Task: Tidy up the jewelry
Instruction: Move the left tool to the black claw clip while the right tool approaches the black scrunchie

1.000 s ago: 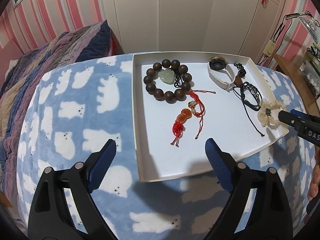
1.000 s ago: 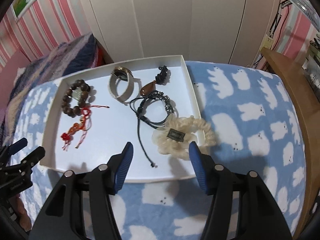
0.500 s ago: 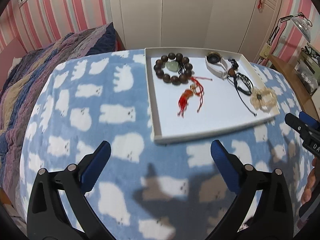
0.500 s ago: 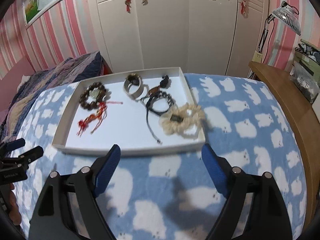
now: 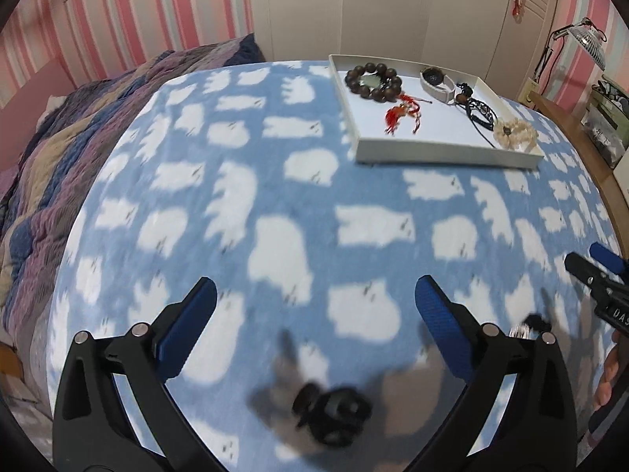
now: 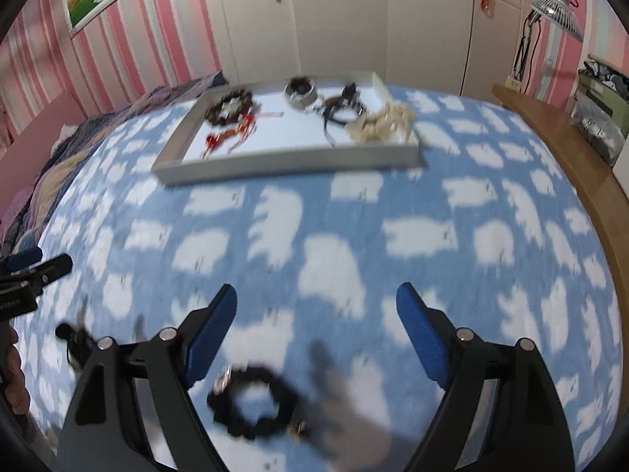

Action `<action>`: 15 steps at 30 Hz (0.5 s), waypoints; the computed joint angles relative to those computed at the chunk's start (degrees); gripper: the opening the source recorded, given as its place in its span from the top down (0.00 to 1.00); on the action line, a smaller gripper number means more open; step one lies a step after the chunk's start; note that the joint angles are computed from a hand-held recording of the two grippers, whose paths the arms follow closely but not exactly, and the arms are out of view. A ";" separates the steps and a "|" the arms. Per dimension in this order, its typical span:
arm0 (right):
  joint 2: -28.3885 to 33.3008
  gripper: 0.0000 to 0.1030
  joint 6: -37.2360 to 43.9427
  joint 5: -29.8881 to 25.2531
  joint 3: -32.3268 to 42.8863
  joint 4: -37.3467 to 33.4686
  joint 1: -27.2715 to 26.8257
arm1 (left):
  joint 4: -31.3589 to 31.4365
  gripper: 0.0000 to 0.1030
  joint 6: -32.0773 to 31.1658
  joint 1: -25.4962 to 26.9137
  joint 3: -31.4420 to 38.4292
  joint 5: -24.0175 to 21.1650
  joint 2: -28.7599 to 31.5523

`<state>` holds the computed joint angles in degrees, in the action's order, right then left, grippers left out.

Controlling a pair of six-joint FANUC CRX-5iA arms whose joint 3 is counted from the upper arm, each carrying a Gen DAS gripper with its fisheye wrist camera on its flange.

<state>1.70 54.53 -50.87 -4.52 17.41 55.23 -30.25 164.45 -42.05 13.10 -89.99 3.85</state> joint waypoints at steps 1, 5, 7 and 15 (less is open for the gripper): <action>-0.44 0.19 -0.36 -0.29 -0.62 0.24 0.37 | -0.24 0.03 1.10 -0.93 -0.27 -0.42 -0.18; -1.97 0.19 -0.13 -2.36 -2.61 0.07 2.18 | 0.52 0.03 3.77 -3.53 -1.32 -0.31 -0.46; -2.48 0.19 0.23 -3.49 -3.32 0.73 3.26 | 1.14 0.03 4.19 -4.36 -1.43 -0.28 -0.25; -2.80 0.19 1.53 -7.50 -2.68 0.38 4.72 | 3.42 0.03 4.19 -6.30 -0.66 -0.11 1.22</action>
<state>-1.10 56.07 -58.37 -7.20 17.79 59.95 -26.83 168.64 -48.35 12.44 -90.10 5.07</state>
